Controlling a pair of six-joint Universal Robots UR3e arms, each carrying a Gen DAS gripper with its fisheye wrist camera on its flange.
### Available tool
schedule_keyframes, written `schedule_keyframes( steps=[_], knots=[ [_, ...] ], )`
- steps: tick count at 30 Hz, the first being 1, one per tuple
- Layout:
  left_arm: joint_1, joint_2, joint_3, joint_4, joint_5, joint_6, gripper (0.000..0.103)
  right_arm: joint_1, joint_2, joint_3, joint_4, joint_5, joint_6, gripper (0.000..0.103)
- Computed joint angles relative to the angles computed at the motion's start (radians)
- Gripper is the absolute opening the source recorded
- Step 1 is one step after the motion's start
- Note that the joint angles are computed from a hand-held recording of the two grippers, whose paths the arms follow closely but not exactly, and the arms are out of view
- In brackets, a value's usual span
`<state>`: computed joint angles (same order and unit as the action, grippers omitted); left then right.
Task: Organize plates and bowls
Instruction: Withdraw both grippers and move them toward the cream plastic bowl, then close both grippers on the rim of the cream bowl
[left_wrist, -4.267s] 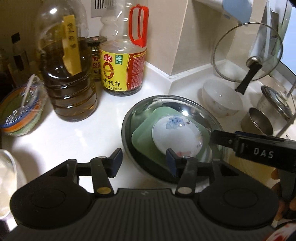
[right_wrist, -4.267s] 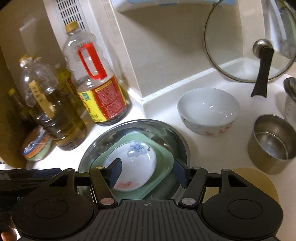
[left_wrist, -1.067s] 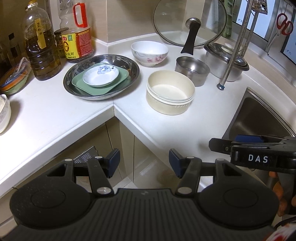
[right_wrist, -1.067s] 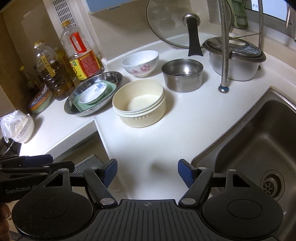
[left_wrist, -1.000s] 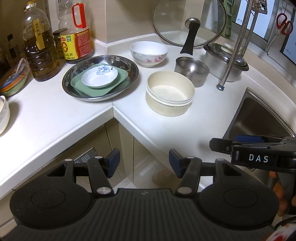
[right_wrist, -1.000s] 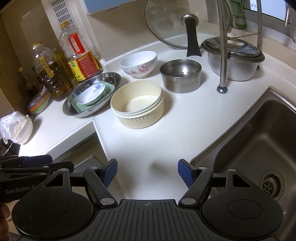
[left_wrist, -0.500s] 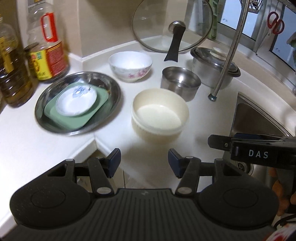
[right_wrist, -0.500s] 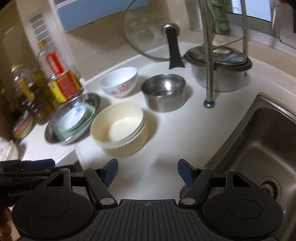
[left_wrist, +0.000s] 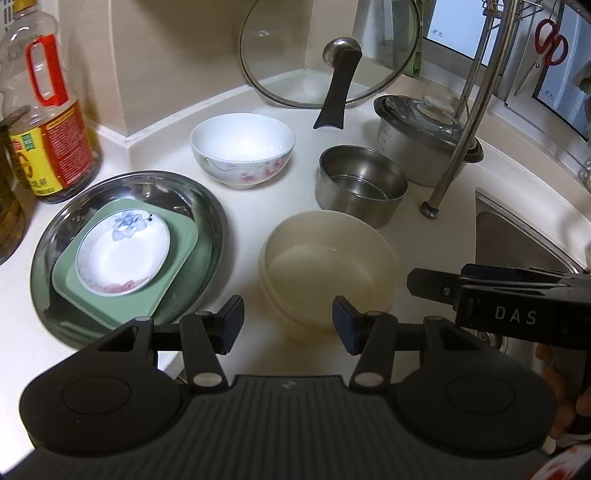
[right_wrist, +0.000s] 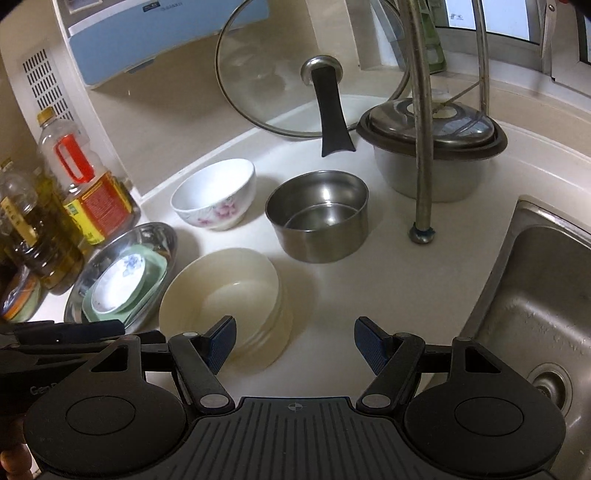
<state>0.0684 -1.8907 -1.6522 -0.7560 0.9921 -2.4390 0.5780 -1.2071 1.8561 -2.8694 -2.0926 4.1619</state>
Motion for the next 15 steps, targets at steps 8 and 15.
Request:
schedule_keyframes(
  steps=[8,15],
  knots=[
    [-0.031,-0.095,0.106,-0.021,0.018,-0.017,0.046,-0.038,0.052,-0.047,-0.004,0.042,-0.04,0.057],
    [-0.057,-0.162,0.179,-0.025,0.037,-0.041,0.042,-0.07,0.101,-0.086,-0.019,0.082,-0.081,0.045]
  ],
)
